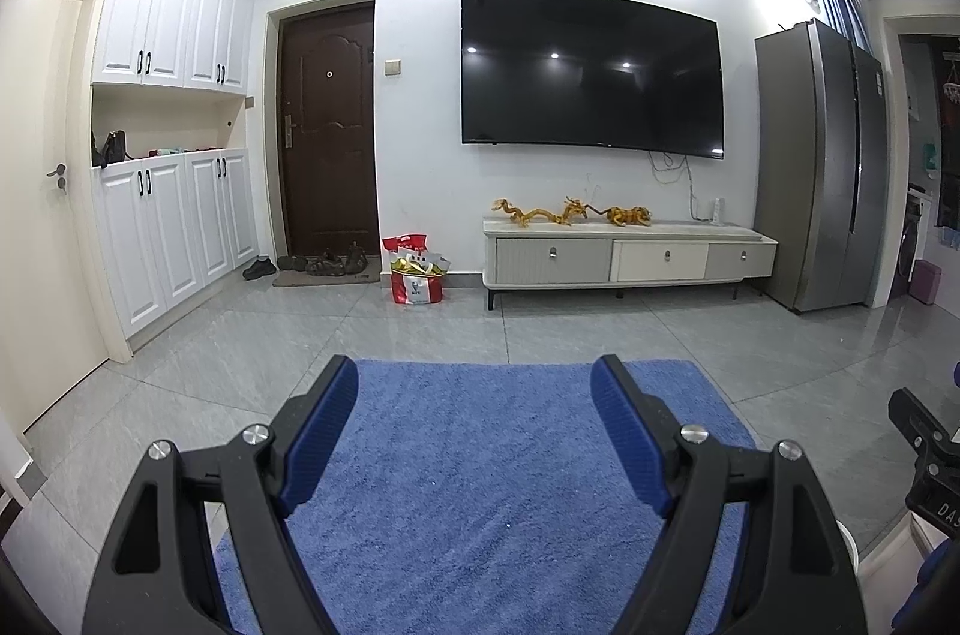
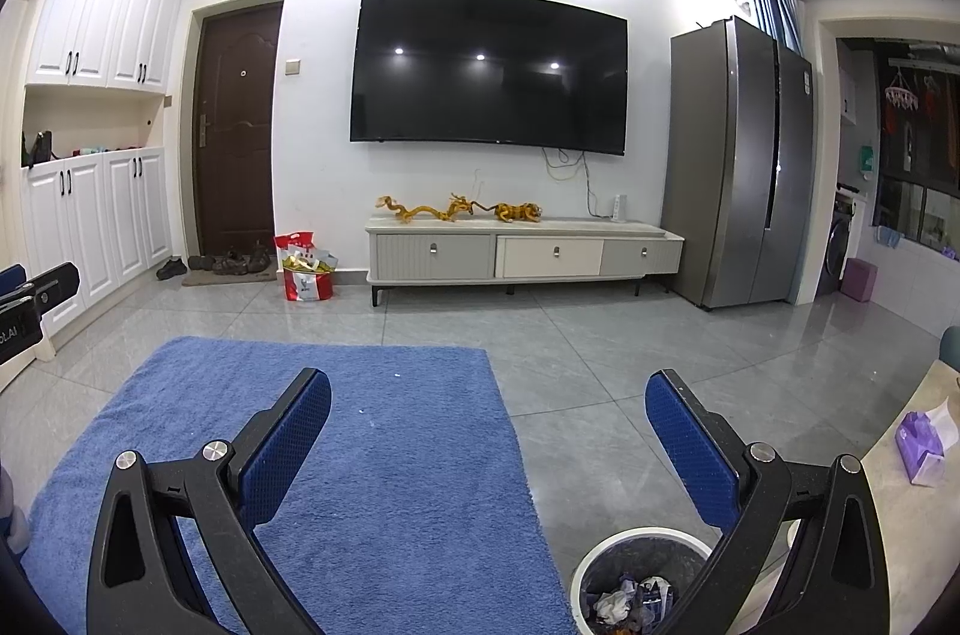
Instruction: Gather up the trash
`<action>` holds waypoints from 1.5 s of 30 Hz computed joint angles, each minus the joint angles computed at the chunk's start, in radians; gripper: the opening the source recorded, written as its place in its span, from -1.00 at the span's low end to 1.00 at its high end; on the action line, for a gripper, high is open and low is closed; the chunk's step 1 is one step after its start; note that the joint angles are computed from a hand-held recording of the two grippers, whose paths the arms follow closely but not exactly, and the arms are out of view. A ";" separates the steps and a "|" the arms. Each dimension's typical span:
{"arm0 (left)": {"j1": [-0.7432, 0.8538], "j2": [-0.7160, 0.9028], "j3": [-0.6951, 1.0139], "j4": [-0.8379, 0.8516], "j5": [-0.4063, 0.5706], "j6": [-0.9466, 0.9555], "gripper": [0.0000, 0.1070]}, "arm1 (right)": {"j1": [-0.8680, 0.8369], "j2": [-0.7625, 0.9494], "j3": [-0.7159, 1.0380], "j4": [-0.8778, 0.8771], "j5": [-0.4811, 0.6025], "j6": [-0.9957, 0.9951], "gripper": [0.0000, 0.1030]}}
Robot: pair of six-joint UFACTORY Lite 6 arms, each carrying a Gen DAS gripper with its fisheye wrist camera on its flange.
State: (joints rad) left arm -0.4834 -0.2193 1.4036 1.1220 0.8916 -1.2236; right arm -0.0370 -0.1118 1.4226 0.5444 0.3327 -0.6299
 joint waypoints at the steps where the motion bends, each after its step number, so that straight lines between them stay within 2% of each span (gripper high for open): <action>1: 0.005 0.000 0.003 -0.005 -0.004 0.007 0.48 | -0.001 0.000 0.001 0.002 0.002 -0.001 0.99; 45: 0.059 0.001 0.005 -0.085 -0.061 0.086 0.48 | 0.004 -0.013 -0.018 -0.027 -0.010 0.034 0.99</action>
State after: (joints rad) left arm -0.4240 -0.2185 1.4081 1.0370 0.8309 -1.1376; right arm -0.0331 -0.1252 1.4042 0.5177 0.3230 -0.5958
